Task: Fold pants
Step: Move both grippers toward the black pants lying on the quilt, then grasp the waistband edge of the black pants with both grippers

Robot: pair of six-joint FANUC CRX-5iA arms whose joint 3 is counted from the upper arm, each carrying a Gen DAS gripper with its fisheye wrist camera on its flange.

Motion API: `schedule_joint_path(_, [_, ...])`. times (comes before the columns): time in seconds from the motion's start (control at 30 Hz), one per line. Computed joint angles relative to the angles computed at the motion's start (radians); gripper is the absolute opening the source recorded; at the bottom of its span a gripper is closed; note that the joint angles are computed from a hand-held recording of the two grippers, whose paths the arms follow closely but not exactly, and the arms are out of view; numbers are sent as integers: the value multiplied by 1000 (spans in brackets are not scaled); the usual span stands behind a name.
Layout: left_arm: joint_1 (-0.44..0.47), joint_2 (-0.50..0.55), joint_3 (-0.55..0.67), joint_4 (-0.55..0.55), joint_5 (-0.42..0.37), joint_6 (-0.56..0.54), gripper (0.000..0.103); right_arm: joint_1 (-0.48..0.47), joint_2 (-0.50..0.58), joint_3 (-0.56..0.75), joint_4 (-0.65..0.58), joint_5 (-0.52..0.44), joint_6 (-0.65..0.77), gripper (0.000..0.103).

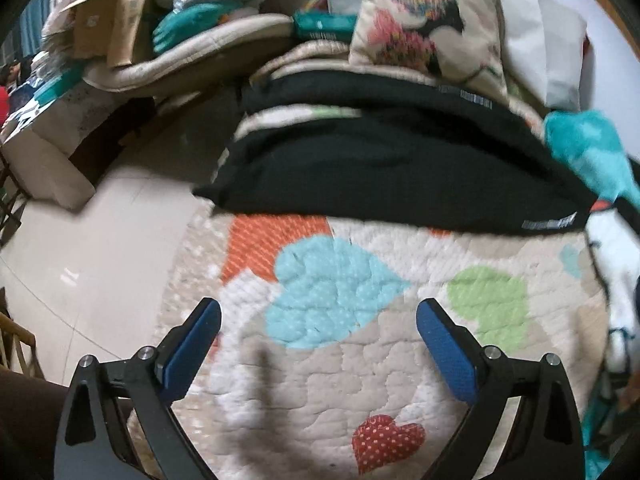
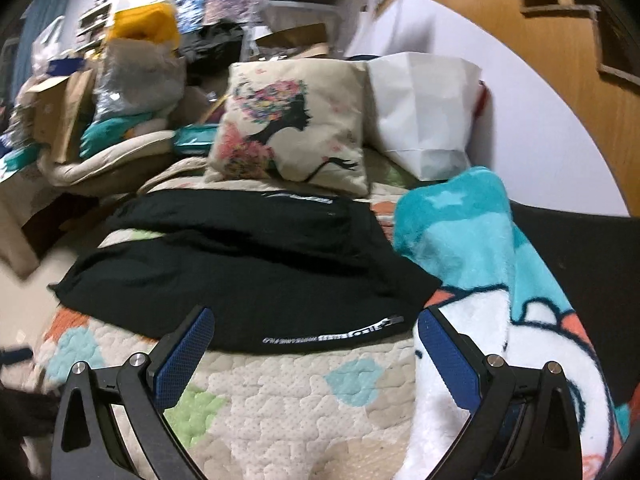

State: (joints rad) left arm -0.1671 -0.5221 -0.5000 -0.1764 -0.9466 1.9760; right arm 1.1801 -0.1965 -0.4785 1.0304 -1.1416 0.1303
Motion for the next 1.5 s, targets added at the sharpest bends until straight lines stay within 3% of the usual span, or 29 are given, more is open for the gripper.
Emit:
schedule_joint_path(0.13, [61,3,19,45,-2,-77,98,2,-2,16,-47,28,45,103])
schedule_joint_path(0.27, [199,66,-9,252,31,-265,98,-62,-8,73,-291,159,150,103])
schedule_joint_path(0.4, [295,137,-24,391,49,-319,98,-128,18,125,-453,204,226,103])
schedule_joint_path(0.63, [320,253,102,405,91,-382,98,-288,126,313,-608,151,437,103])
schedule_joint_path(0.8, [353,398,263,404,95,-448,98,-445,270,546,-756,93,699,103])
schedule_joint_path(1.0, [379,609,472,337,94,-444,98,-581,499,851,-875,29,984,102])
schedule_joint_path(1.3, [408,864,669,454,126,-570,98,-652,855,1328,-939,-111,1246,101])
schedule_joint_path(1.5, [386,991,822,416,75,-632,98,-678,1091,1705,-1003,-279,1351,99])
